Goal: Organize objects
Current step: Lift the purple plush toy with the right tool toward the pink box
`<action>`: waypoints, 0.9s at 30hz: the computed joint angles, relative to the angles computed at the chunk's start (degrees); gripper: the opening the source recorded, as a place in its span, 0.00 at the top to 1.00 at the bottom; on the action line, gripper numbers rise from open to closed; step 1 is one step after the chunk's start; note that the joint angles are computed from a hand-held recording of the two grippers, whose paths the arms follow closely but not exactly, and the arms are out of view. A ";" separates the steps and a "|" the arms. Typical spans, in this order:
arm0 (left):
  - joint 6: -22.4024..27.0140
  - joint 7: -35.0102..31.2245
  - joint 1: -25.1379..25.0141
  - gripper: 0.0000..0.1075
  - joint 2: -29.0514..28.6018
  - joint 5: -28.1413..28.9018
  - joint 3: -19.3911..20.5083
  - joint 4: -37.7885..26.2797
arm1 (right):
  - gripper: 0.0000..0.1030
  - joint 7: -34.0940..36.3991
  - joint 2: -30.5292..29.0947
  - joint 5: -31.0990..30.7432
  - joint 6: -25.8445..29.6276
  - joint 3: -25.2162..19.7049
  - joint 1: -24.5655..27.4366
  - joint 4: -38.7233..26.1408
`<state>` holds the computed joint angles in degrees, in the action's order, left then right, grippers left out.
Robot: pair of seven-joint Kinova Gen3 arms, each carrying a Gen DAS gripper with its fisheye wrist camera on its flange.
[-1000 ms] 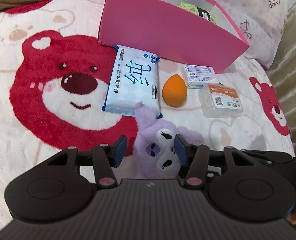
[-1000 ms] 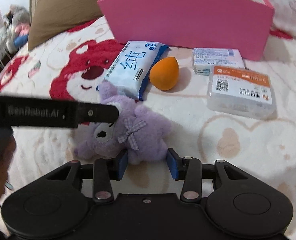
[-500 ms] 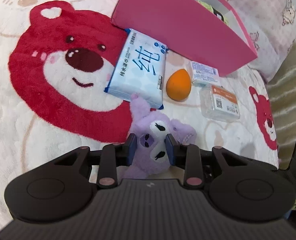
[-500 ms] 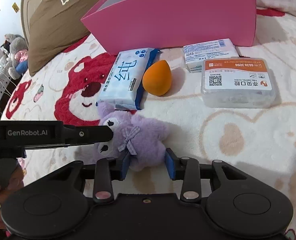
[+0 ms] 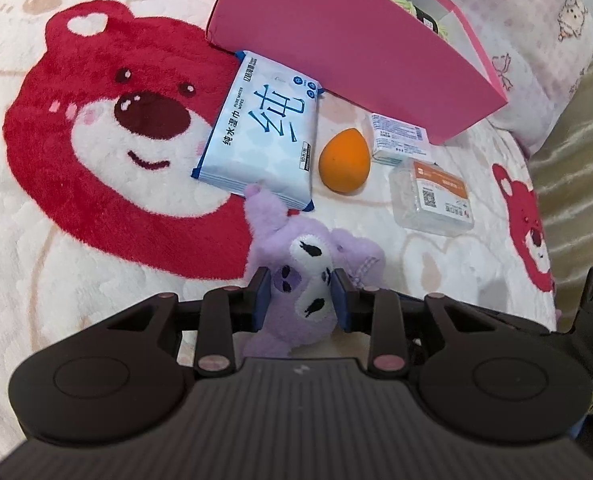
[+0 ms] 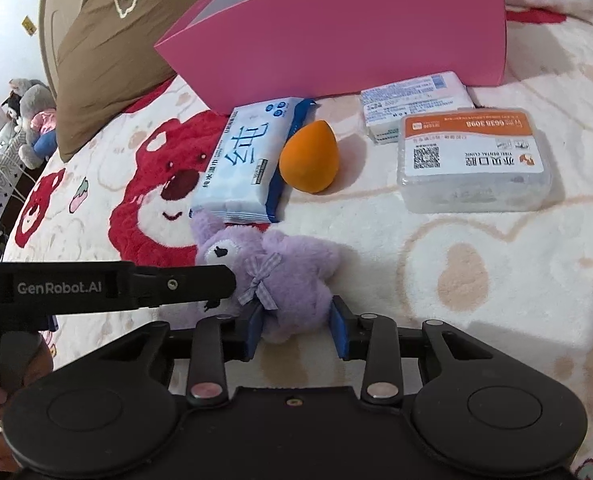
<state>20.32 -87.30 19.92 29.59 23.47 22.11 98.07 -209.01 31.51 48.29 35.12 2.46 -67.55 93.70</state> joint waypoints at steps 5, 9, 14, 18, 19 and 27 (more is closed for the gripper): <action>-1.73 -4.05 -4.32 0.71 -0.18 2.74 4.54 1.90 | 0.61 1.09 -0.25 -0.13 0.71 -0.54 0.05 -0.35; -2.65 -7.38 -6.18 0.72 -0.55 4.06 6.85 3.05 | 0.60 4.04 -0.10 -0.73 4.43 -1.49 -0.33 -2.29; -5.57 -12.55 -10.66 0.72 -1.23 7.01 11.95 5.58 | 0.60 6.81 0.23 1.11 10.76 -2.25 -2.36 -5.05; -7.93 -15.52 -13.35 0.72 -2.64 7.73 15.09 7.43 | 0.60 6.64 -0.15 4.28 12.99 -2.80 -3.46 -5.52; -8.50 -16.21 -14.27 0.72 -2.76 7.90 16.15 7.80 | 0.60 6.37 -0.10 4.90 13.53 -2.93 -3.63 -5.75; -12.05 -16.34 -13.70 0.71 -4.81 3.94 17.33 8.34 | 0.60 7.17 0.11 9.32 18.05 -4.10 -4.21 -6.94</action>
<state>8.27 -103.64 6.22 24.78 27.41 39.44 106.42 -201.84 31.62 57.62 53.17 -1.64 -71.77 86.77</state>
